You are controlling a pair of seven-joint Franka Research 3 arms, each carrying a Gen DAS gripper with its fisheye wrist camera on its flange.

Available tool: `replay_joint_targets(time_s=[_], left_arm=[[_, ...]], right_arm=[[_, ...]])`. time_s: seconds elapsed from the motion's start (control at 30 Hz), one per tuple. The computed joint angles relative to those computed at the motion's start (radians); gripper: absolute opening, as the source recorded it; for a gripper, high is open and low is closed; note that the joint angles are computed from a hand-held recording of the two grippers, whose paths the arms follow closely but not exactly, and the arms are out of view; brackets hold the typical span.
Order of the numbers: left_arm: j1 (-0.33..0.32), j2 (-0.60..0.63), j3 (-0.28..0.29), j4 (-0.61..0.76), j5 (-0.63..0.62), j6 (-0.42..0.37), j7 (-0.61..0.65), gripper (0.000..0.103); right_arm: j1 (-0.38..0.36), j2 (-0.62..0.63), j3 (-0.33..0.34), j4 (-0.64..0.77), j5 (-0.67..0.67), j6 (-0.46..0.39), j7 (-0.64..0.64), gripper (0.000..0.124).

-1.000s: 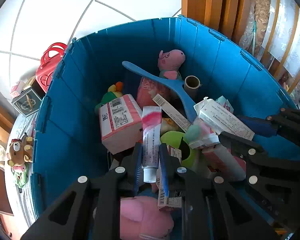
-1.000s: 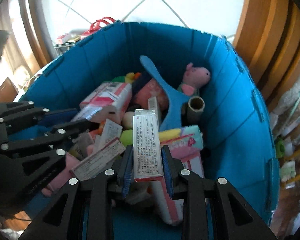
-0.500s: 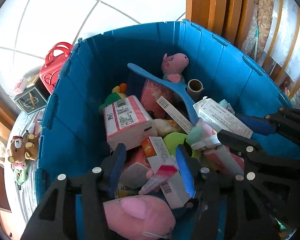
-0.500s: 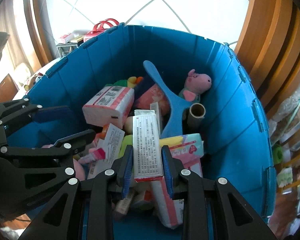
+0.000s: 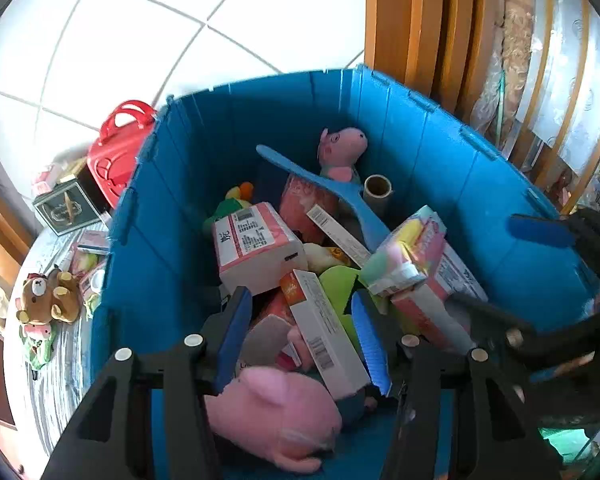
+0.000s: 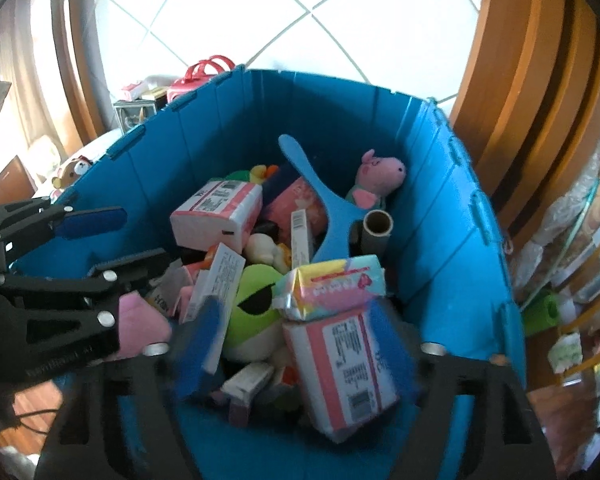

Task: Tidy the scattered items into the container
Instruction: 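Withdraw both tools from the crate back toward the bed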

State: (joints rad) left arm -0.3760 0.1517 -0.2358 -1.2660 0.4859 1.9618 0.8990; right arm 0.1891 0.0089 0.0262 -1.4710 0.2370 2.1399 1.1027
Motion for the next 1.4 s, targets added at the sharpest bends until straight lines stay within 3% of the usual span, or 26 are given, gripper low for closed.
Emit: replay_joint_targets(time_s=[0.43,0.87,1.17,1.4], left_arm=[[-0.005,-0.200,-0.060,-0.240,0.098,0.065,-0.184,0.055],[0.037,-0.395,-0.096,-0.432,0.074,0.082,-0.240,0.055],[0.109,-0.729,-0.040,-0.730,-0.015,0.132,-0.212,0.055],[0.166,-1.086,0.075,-0.979,-0.087,0.081,-0.089,0.055]], right_arm=[[-0.028,-0.261,-0.036,-0.322,0.127,0.186,0.019,0.103],[0.000,-0.393,-0.030,-0.439,0.189,0.206,0.032,0.103],[0.061,-0.444,0.074,-0.469,0.126,0.254,0.146,0.103],[0.138,-0.455,0.224,-0.474,0.006,0.289,0.352,0.103]])
